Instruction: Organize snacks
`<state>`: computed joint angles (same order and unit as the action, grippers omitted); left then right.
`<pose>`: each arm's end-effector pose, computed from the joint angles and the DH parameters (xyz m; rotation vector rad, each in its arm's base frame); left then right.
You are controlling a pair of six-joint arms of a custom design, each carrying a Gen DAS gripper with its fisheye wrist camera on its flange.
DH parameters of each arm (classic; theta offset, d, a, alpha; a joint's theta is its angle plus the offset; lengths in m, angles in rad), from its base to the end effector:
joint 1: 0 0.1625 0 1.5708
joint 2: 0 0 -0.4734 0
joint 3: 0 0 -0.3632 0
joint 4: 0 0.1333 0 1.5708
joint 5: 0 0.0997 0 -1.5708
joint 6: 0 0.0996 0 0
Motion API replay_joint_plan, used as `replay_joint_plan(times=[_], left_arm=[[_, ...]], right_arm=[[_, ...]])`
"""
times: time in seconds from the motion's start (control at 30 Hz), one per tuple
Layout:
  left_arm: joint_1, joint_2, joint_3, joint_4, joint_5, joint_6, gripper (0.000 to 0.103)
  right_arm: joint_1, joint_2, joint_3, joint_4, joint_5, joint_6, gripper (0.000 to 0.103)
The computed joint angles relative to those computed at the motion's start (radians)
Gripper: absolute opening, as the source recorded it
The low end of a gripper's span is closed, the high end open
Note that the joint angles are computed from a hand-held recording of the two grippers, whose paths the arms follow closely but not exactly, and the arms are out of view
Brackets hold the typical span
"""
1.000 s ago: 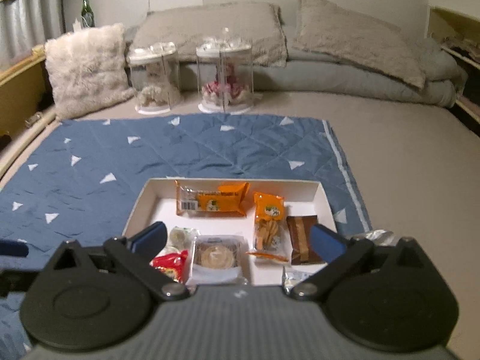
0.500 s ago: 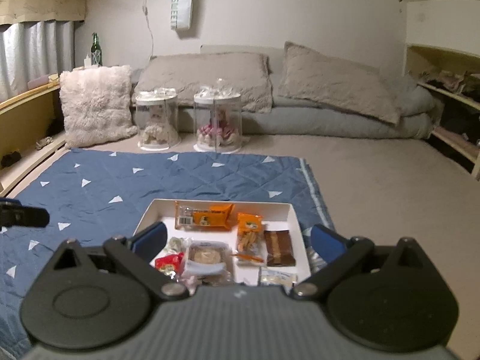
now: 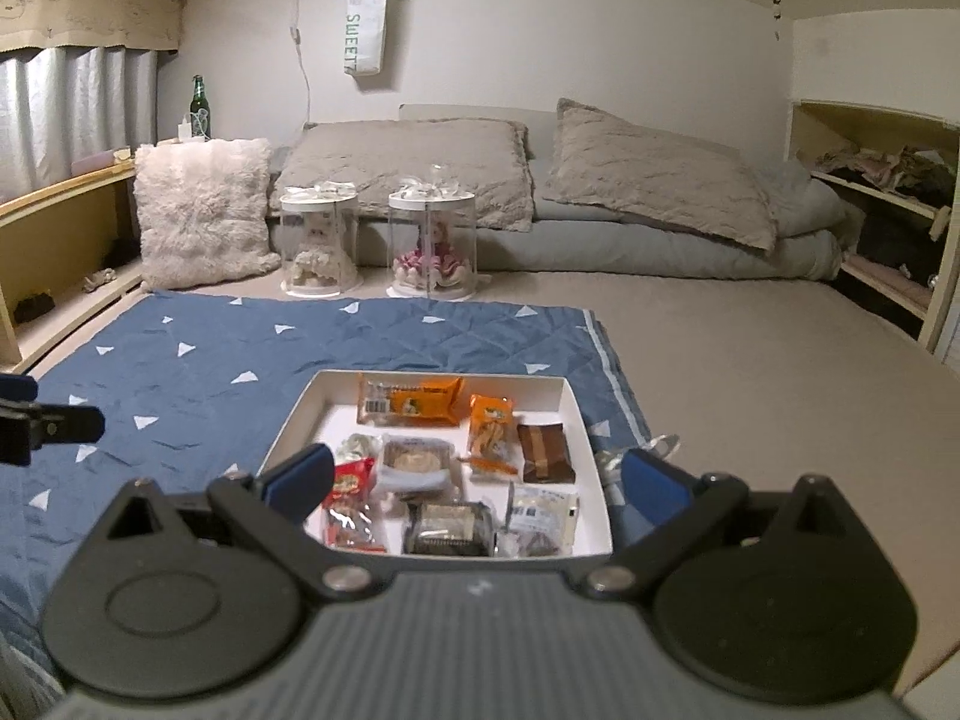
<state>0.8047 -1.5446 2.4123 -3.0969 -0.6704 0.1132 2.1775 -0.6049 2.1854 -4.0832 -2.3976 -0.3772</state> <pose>-0.1000 -0.4088 0.3707 0.6257 2.2092 -1.0842 0.3341 -0.3761 0.1083 0.6007 -2.1305 1.1884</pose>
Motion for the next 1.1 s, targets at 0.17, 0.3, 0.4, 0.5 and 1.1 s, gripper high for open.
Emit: replay_joint_plan(times=[0.17, 0.3, 0.4, 0.5, 1.1], left_arm=[[-0.035, -0.018, 0.061, -0.045, 0.053, 0.003, 0.103], [-0.055, -0.018, 0.097, -0.069, 0.097, -0.01, 0.103], [-0.058, -0.022, 0.112, -0.082, 0.107, -0.015, 0.103], [-0.058, -0.027, 0.119, -0.086, 0.101, -0.011, 0.103], [-0.039, -0.015, 0.124, -0.125, 0.075, 0.017, 0.103]], right_arm=[[0.0, 0.011, 0.022, -0.025, -0.002, 0.01, 0.103], [0.008, 0.027, 0.028, -0.041, -0.008, 0.015, 0.103], [0.016, 0.042, 0.034, -0.05, -0.014, 0.02, 0.103], [0.023, 0.055, 0.046, -0.067, -0.017, 0.026, 0.103], [0.013, 0.065, 0.044, -0.093, 0.013, 0.017, 0.103]])
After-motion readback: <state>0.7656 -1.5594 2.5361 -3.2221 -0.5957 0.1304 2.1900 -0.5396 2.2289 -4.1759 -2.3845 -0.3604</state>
